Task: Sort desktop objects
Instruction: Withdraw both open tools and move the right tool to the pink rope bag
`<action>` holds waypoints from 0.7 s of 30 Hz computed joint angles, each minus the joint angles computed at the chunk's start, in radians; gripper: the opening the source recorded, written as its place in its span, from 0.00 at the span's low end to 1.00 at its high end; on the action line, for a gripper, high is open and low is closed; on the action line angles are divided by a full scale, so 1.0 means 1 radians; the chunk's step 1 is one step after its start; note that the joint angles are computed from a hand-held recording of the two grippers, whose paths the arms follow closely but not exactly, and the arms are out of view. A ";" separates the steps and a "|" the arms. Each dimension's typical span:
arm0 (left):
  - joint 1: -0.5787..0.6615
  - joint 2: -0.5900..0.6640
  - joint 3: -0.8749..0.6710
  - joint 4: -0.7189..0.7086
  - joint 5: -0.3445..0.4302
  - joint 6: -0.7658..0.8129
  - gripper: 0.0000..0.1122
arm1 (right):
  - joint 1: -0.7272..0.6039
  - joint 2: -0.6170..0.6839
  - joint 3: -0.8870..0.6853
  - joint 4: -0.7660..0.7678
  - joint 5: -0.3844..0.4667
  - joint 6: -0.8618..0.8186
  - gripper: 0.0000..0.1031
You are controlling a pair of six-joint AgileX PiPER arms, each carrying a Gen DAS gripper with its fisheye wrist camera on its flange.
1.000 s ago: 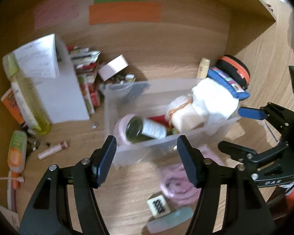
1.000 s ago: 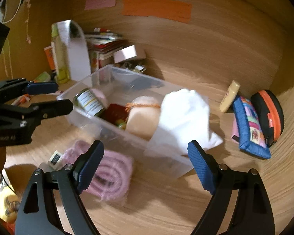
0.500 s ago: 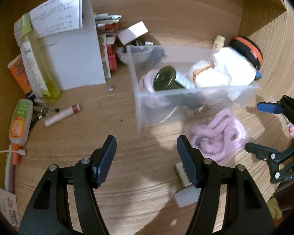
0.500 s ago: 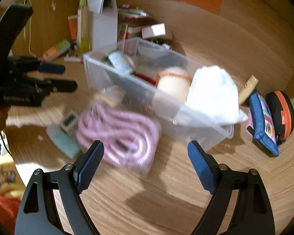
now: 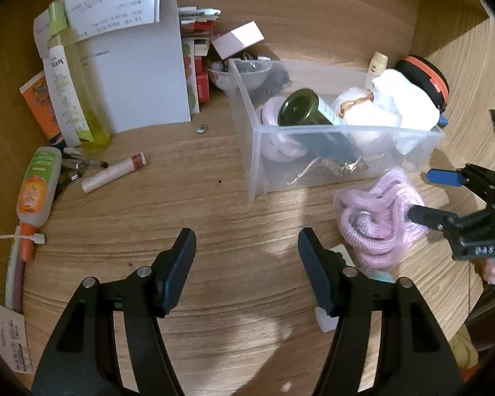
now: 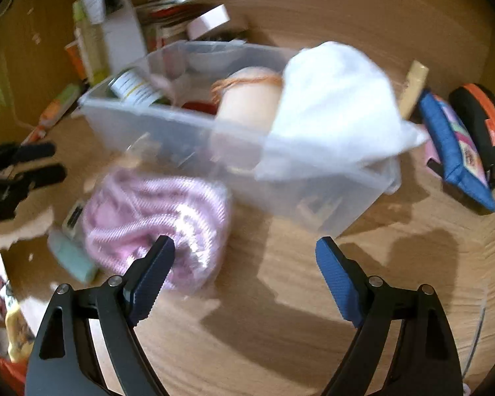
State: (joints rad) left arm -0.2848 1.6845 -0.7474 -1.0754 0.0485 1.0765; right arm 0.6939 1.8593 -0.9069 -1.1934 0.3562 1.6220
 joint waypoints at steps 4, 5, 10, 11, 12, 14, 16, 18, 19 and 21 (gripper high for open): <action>0.000 0.012 -0.007 0.023 0.019 -0.022 0.57 | 0.037 -0.014 0.020 0.021 -0.021 -0.014 0.82; -0.003 0.009 -0.004 0.003 0.018 0.002 0.57 | 0.047 -0.017 0.023 0.036 -0.025 -0.025 0.82; -0.016 -0.027 0.034 -0.128 0.011 0.162 0.57 | 0.105 -0.043 0.012 0.202 0.027 -0.228 0.82; -0.018 -0.031 0.039 -0.126 0.009 0.165 0.57 | 0.114 -0.052 0.013 0.202 0.037 -0.236 0.83; -0.022 -0.036 0.046 -0.113 0.007 0.158 0.57 | 0.125 -0.067 0.018 0.197 0.043 -0.241 0.83; -0.022 -0.040 0.053 -0.108 0.018 0.162 0.57 | 0.146 -0.091 0.023 0.195 0.043 -0.259 0.83; -0.020 -0.042 0.057 -0.104 0.039 0.165 0.57 | 0.165 -0.093 0.008 0.206 0.048 -0.304 0.83; -0.021 -0.041 0.061 -0.117 0.059 0.184 0.57 | 0.182 -0.064 -0.026 0.223 0.062 -0.365 0.83; -0.026 -0.039 0.060 -0.100 0.057 0.169 0.58 | 0.183 -0.047 -0.046 0.248 0.066 -0.407 0.83; -0.034 -0.031 0.057 -0.088 0.058 0.162 0.58 | 0.185 0.001 -0.096 0.302 0.083 -0.497 0.83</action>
